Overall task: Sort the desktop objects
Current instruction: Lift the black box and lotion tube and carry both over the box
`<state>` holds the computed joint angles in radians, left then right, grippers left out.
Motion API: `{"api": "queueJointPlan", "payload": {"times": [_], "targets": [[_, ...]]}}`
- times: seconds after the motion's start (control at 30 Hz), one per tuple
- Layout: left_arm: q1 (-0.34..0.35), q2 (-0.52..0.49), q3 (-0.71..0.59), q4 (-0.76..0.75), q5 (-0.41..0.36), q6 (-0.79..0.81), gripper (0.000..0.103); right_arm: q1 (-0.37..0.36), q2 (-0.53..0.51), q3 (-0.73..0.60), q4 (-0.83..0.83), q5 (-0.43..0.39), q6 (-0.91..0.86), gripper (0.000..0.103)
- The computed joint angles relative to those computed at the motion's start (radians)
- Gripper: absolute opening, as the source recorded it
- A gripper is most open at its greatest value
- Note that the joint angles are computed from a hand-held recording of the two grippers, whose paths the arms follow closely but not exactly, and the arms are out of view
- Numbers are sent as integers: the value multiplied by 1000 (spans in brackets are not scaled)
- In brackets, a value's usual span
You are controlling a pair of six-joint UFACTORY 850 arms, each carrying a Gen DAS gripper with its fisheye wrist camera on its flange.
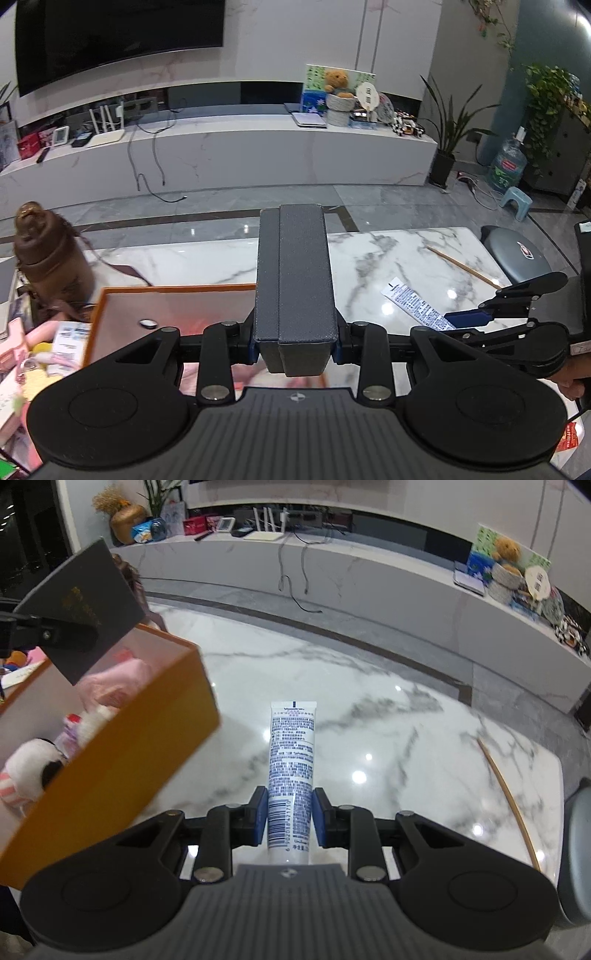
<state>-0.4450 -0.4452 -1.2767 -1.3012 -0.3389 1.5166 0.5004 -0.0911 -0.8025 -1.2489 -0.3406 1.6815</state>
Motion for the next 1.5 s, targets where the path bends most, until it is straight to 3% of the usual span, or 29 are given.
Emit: {"api": "queueJointPlan", "payload": {"times": [0.33, 0.57, 0.7, 0.87, 1.03, 1.5], "targets": [[71, 1, 7, 39, 7, -18, 39, 85, -52, -114, -118, 3, 90, 27], [102, -10, -1, 154, 7, -110, 39, 131, -114, -202, -118, 28, 53, 27], [111, -18, -3, 207, 14, -143, 39, 151, -158, -252, -28, 57, -66, 27], [112, -50, -18, 391, 33, -299, 39, 165, -224, -315, 249, 88, -401, 27], [116, -56, -10, 522, 58, -387, 39, 169, -271, -353, 411, 93, -594, 27], [101, -76, -4, 751, 85, -533, 39, 189, -360, -443, 621, 31, -853, 27]]}}
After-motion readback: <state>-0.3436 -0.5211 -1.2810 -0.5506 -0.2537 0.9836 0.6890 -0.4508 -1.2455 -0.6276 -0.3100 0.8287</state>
